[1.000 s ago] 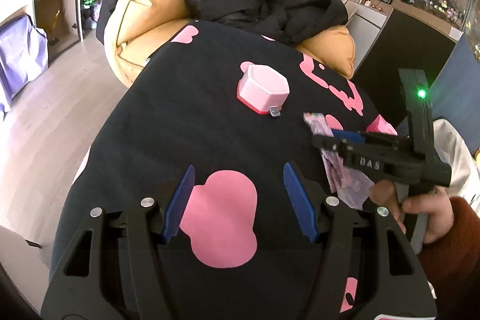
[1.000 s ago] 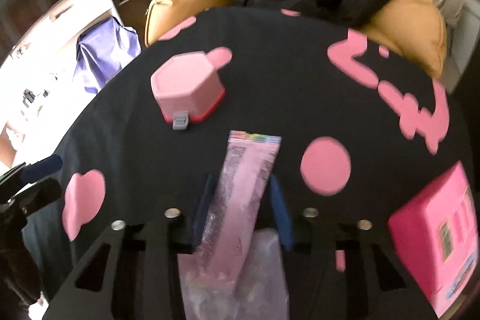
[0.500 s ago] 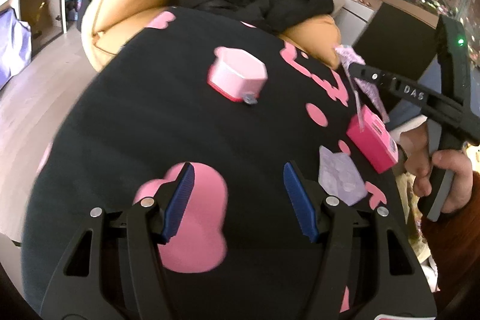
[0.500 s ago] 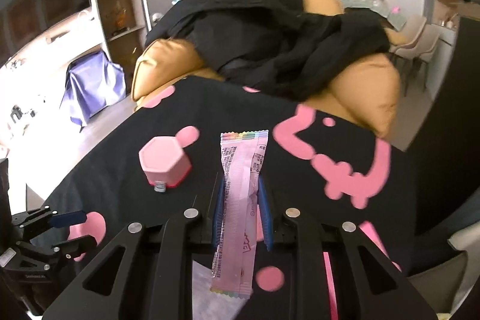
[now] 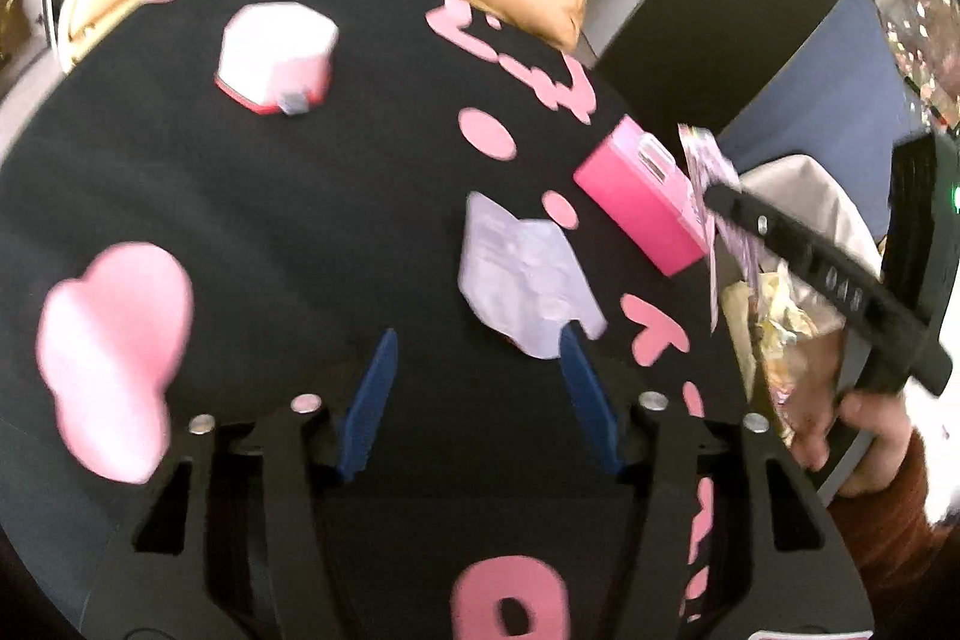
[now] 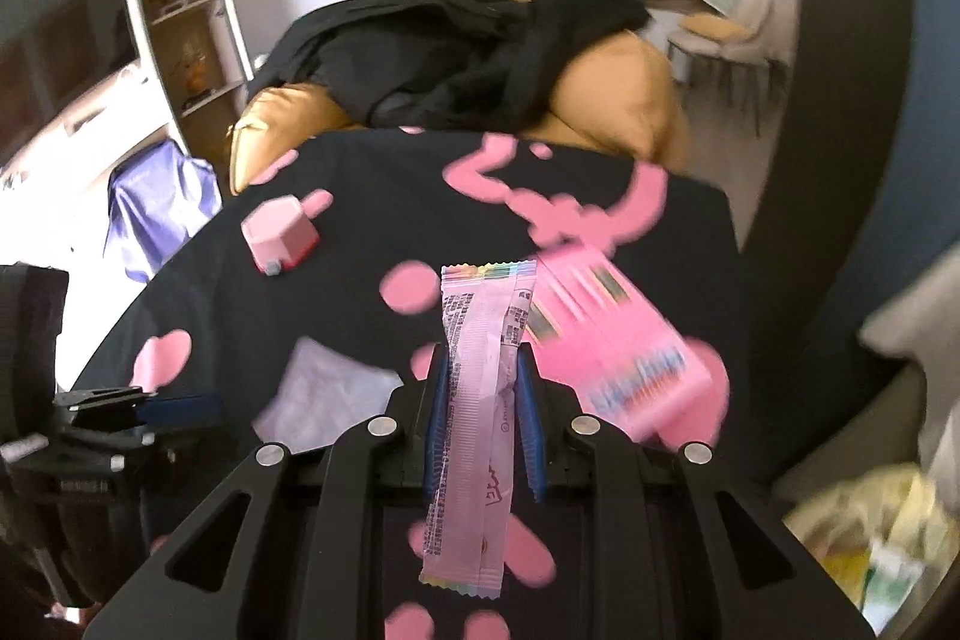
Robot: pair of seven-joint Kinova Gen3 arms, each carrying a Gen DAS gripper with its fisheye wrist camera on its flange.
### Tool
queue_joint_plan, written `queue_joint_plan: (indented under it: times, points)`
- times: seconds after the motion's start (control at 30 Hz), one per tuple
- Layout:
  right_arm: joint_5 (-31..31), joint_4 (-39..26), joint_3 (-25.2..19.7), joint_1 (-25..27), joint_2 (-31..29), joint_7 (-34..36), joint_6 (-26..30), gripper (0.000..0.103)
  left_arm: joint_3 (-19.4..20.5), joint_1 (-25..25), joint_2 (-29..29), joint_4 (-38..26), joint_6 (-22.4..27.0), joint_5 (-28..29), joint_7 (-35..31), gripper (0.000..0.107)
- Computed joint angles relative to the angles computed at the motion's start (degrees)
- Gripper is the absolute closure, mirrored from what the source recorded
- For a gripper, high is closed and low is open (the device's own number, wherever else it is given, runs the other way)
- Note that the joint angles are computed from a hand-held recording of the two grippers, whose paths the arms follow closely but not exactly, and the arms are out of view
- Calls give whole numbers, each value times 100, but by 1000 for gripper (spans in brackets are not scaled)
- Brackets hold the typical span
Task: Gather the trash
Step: 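Grasp the clear plastic tray with the left tool while the right tool holds the candy stick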
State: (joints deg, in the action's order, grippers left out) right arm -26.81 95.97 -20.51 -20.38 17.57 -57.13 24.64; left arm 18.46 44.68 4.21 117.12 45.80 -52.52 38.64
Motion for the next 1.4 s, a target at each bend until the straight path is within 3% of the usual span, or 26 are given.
queue_joint_plan:
  times: [0.1,0.27,0.43,0.53,0.57,0.6,0.67,0.77,1.07,1.4]
  points:
    - [-445,338,-194,445,-42,287,-51,82,-58,-28,158,-154,-31,130,-5,56]
    - [-1316,764,-496,1037,-124,1039,-174,82,-194,144,466,-577,424,317,-223,56]
    - [-1953,1094,-560,1215,-267,1701,-365,82,-388,242,639,-818,531,437,-390,62]
    - [-2329,1234,-572,1310,-312,2067,-389,82,-488,319,732,-905,660,426,-310,70]
    - [-2444,1272,-555,1327,-325,2166,-376,82,-512,327,758,-926,681,429,-331,77]
    - [-2530,1297,-517,1318,-332,2237,-358,82,-528,331,789,-962,720,446,-403,90]
    - [-2641,1348,-415,1266,-356,2316,-300,82,-537,379,873,-1082,900,476,-641,103]
    - [-2667,1369,-235,1133,-388,2357,-201,82,-545,616,852,-1150,1240,222,-605,106]
    - [-3197,1512,27,932,-620,2955,93,82,-226,1027,619,-1248,2293,-129,-84,107]
    - [-2706,1591,456,476,-1020,2499,264,82,160,1366,428,-1218,3149,-519,579,107]
